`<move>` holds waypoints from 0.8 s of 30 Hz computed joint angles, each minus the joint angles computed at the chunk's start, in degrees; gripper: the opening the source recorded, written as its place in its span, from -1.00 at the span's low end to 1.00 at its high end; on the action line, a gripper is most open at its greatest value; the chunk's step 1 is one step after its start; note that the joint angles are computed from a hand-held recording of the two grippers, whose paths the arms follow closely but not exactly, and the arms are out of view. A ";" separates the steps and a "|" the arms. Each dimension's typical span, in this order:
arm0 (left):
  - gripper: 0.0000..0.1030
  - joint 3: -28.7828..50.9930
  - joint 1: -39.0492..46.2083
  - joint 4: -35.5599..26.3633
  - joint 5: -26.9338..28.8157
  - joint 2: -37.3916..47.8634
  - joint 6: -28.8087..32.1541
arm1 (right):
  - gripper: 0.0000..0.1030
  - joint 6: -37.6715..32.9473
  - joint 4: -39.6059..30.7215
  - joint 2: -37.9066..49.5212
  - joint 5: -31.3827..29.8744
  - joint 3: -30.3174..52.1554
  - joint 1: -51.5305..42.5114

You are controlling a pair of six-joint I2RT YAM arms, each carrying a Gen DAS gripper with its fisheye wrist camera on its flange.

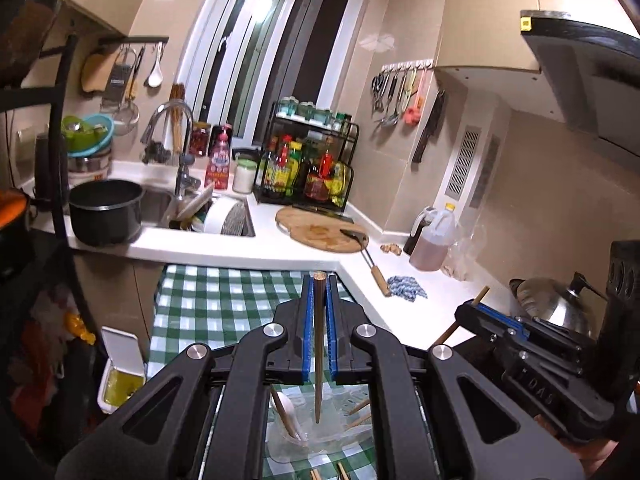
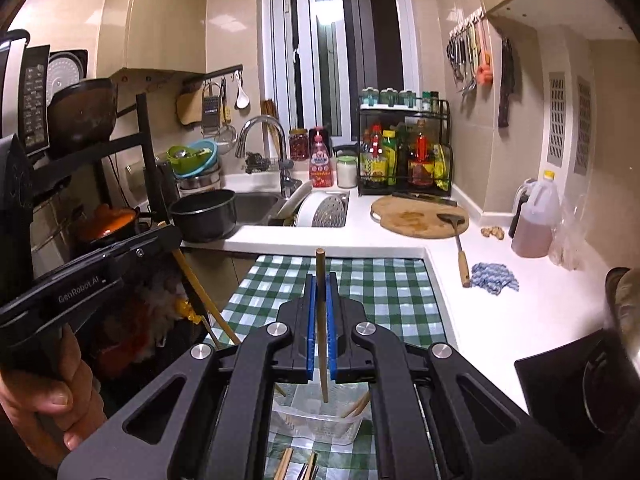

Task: Organize utensils
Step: 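Lower both chopsticks into the container and open both grippers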

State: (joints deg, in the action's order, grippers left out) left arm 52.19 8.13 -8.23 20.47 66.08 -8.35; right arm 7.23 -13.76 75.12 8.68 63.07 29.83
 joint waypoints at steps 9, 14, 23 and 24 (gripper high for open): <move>-0.88 -2.69 -2.65 2.97 -3.34 5.22 2.28 | -0.90 0.61 3.15 3.44 -1.26 -3.72 -1.32; -0.70 -3.10 -1.77 1.96 -3.27 4.91 2.07 | -0.52 1.62 0.81 5.01 1.42 -3.41 -0.83; -0.65 -4.77 1.18 -2.29 -1.72 -7.25 2.71 | -0.33 0.09 -0.31 -4.97 10.64 -7.76 3.14; -0.65 -4.99 1.22 -2.81 -1.86 -8.41 2.76 | -0.33 -0.09 -0.24 -7.43 11.23 -9.18 3.88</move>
